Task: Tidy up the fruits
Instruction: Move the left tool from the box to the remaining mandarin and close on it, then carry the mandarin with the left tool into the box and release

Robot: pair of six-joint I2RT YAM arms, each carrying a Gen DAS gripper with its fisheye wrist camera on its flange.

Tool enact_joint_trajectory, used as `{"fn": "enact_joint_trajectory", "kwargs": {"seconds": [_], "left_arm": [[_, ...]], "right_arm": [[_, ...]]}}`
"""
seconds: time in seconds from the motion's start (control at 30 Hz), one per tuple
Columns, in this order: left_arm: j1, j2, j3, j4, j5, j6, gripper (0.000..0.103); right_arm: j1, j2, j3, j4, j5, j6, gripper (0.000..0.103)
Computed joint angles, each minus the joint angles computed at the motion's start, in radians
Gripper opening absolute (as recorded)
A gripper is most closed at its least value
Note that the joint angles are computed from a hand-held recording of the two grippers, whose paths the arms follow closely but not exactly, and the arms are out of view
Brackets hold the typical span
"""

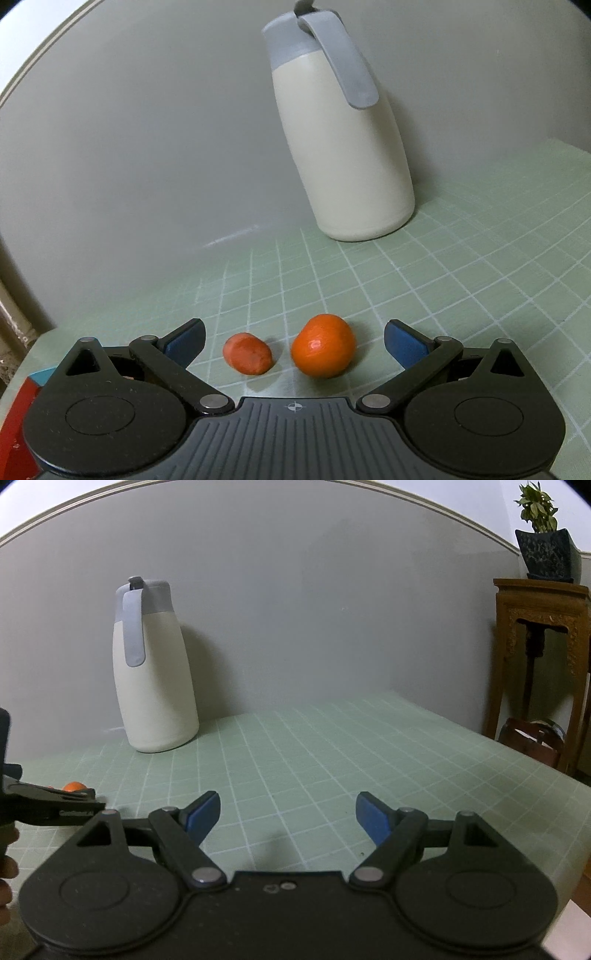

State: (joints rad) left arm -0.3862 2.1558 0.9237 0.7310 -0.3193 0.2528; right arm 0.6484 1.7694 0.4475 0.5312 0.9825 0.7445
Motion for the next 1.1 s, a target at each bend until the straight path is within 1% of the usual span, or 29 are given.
{"fn": "enact_joint_trajectory", "kwargs": {"seconds": [0.13, 0.23, 0.43, 0.47, 0.5, 0.53, 0.57, 0.73, 0.8, 0.83, 0.97, 1.03, 1.1], "left_arm": [[-0.003, 0.020, 0.034, -0.030, 0.005, -0.020, 0.103], [-0.002, 0.053, 0.061, -0.032, 0.013, -0.022, 0.103], [-0.001, 0.072, 0.077, -0.047, 0.033, -0.031, 0.102], [0.000, 0.072, 0.077, -0.048, 0.038, -0.032, 0.099], [0.001, 0.077, 0.084, -0.051, 0.043, -0.032, 0.094], [0.003, 0.079, 0.093, -0.068, 0.051, -0.034, 0.082], [0.007, 0.080, 0.105, -0.096, 0.065, -0.039, 0.075], [0.014, 0.085, 0.105, -0.095, 0.079, -0.049, 0.074], [0.014, 0.085, 0.100, -0.087, 0.088, -0.047, 0.066], [0.016, 0.085, 0.097, -0.086, 0.098, -0.046, 0.056], [0.016, 0.082, 0.090, -0.081, 0.101, -0.046, 0.049], [0.016, 0.082, 0.091, -0.081, 0.105, -0.044, 0.048], [0.016, 0.080, 0.081, -0.063, 0.109, -0.042, 0.044]], "right_arm": [[0.001, -0.007, -0.002, -0.004, 0.000, -0.006, 0.081], [-0.008, -0.004, 0.002, 0.003, -0.011, -0.015, 0.081], [-0.002, -0.004, -0.001, 0.002, -0.007, -0.010, 0.081], [-0.003, -0.005, -0.002, 0.002, -0.009, -0.009, 0.081], [-0.003, -0.006, -0.001, -0.001, -0.010, -0.009, 0.081], [-0.003, -0.006, 0.000, -0.002, -0.011, -0.011, 0.081], [-0.004, -0.008, -0.001, 0.001, -0.014, -0.015, 0.081], [-0.005, -0.011, -0.002, 0.009, -0.022, -0.026, 0.081], [-0.007, -0.013, -0.002, 0.011, -0.028, -0.029, 0.081], [-0.007, -0.014, -0.003, 0.014, -0.029, -0.031, 0.081], [-0.005, -0.012, -0.004, 0.022, -0.028, -0.037, 0.081], [-0.007, -0.012, -0.006, 0.025, -0.031, -0.038, 0.081], [-0.007, -0.013, -0.008, 0.028, -0.033, -0.038, 0.081]]}}
